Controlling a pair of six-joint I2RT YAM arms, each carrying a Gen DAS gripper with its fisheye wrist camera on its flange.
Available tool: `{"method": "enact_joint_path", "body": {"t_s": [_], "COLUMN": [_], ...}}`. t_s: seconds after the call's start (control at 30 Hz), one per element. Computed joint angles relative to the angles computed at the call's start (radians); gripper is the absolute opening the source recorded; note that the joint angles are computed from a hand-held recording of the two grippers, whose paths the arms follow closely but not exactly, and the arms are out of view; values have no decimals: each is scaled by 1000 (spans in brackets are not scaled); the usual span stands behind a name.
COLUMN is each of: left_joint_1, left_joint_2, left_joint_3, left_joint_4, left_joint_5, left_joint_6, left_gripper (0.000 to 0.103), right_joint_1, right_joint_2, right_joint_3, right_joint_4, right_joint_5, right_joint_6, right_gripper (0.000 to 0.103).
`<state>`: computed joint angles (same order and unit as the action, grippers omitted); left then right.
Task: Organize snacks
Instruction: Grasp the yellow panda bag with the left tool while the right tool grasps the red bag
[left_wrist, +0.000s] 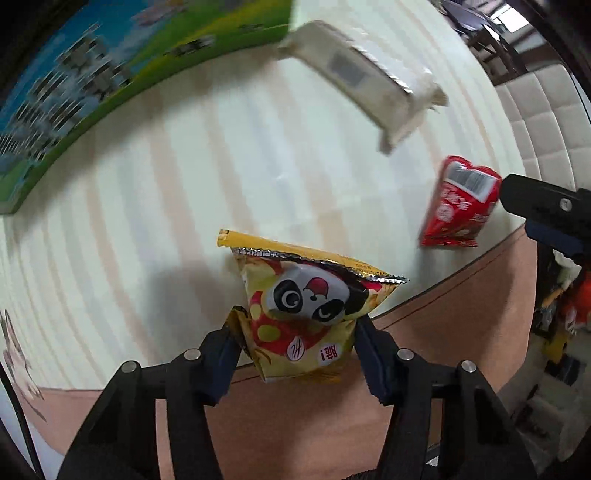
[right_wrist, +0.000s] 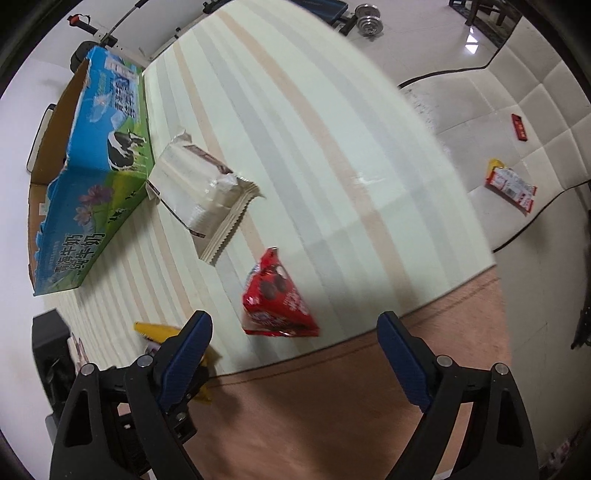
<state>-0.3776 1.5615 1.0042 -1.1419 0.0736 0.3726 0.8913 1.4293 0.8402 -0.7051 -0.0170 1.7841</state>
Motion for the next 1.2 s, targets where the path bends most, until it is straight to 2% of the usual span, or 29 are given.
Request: {"method": "enact_joint_path", "body": {"t_s": [0.23,0.43,0.6,0.63,0.97,1.03,1.2], "left_joint_1": [83,201,256,228,244,212,207], "left_joint_2": [4,31,65,71,91,77,63], "left_joint_3": [-8,18,61,60,73,64,97], "left_joint_4": [7,-6,-30,-24,-17,-16,-58], "left_joint_5": [-6,-11,-24,-19,-19,-16,1], "left_joint_6": [36,140,194,166,187,158,151], "left_gripper": [54,54,54,54,54,54,54], "right_joint_1": [-39,-43,-40,-41,-29,-25,-14], "right_joint_2": [102,172,235,239,244,225,199], "right_joint_3": [9,31,101,107,122,109,116], "right_joint_4": [93,135,93,89,75,74,78], "right_joint_5": [-54,-80,-71,-69,-50,-47,-39], "right_joint_6": [-49,-64,-87,-89,-66,-60,-47], "right_gripper": [85,67,54,52,45,44,42]}}
